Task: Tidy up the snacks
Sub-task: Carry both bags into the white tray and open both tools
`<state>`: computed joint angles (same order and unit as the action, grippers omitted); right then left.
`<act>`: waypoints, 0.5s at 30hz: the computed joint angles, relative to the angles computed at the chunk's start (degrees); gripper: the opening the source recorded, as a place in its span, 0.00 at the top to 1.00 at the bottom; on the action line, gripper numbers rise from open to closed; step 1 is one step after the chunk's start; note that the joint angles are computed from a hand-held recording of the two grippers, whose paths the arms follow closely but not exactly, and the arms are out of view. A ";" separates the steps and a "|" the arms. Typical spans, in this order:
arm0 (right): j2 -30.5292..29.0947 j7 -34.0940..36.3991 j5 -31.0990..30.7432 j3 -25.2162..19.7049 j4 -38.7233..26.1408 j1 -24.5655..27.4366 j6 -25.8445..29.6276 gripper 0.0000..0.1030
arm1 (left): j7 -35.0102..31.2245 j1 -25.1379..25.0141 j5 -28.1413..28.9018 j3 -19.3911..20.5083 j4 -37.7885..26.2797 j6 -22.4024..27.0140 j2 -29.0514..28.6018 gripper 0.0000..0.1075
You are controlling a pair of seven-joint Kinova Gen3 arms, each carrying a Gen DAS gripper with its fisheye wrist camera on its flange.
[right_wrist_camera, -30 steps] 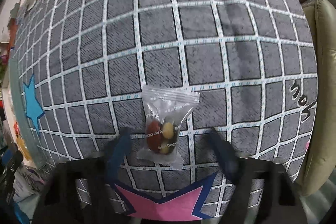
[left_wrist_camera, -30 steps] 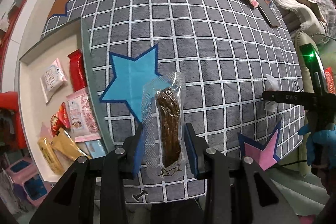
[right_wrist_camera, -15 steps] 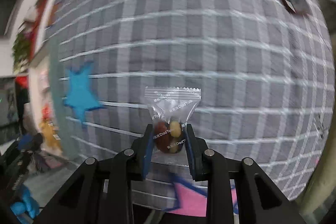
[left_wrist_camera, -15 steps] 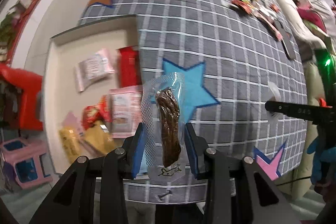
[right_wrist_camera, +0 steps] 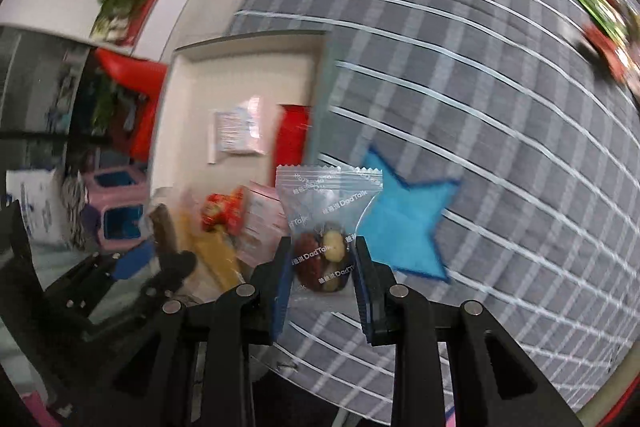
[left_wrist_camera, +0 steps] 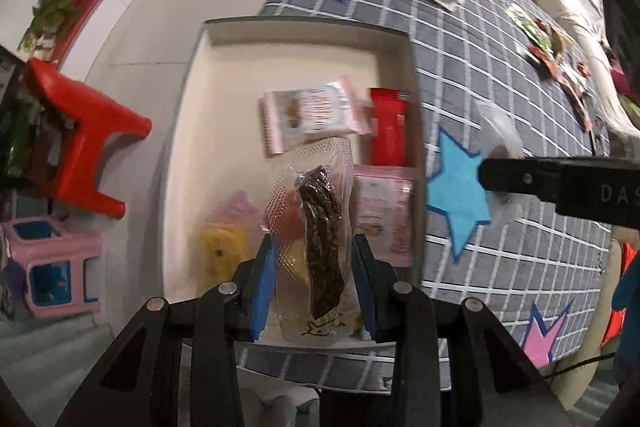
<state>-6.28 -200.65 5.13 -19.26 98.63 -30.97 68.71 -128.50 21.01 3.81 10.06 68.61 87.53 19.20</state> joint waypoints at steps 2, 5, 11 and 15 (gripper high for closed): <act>1.63 3.67 -0.59 1.52 -0.60 0.54 -1.63 0.71 | 0.22 0.06 -0.84 -0.34 -0.53 -0.54 0.89 0.63; 3.93 8.58 -2.17 3.79 0.03 1.56 -5.76 0.71 | 1.10 0.46 -2.26 -0.81 -0.99 -1.23 2.23 0.62; 9.54 18.17 -7.57 7.14 1.39 3.28 -11.48 0.71 | 2.81 1.56 -4.90 -1.25 -0.08 -2.38 4.27 0.61; 11.06 21.52 -12.68 7.64 4.10 3.27 -13.51 0.71 | 2.33 1.24 -4.91 -1.05 1.55 -3.38 4.09 0.61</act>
<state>4.78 -179.13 -7.55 -11.63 102.73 -27.69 55.20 -126.17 22.25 -1.10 9.01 70.16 84.14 23.29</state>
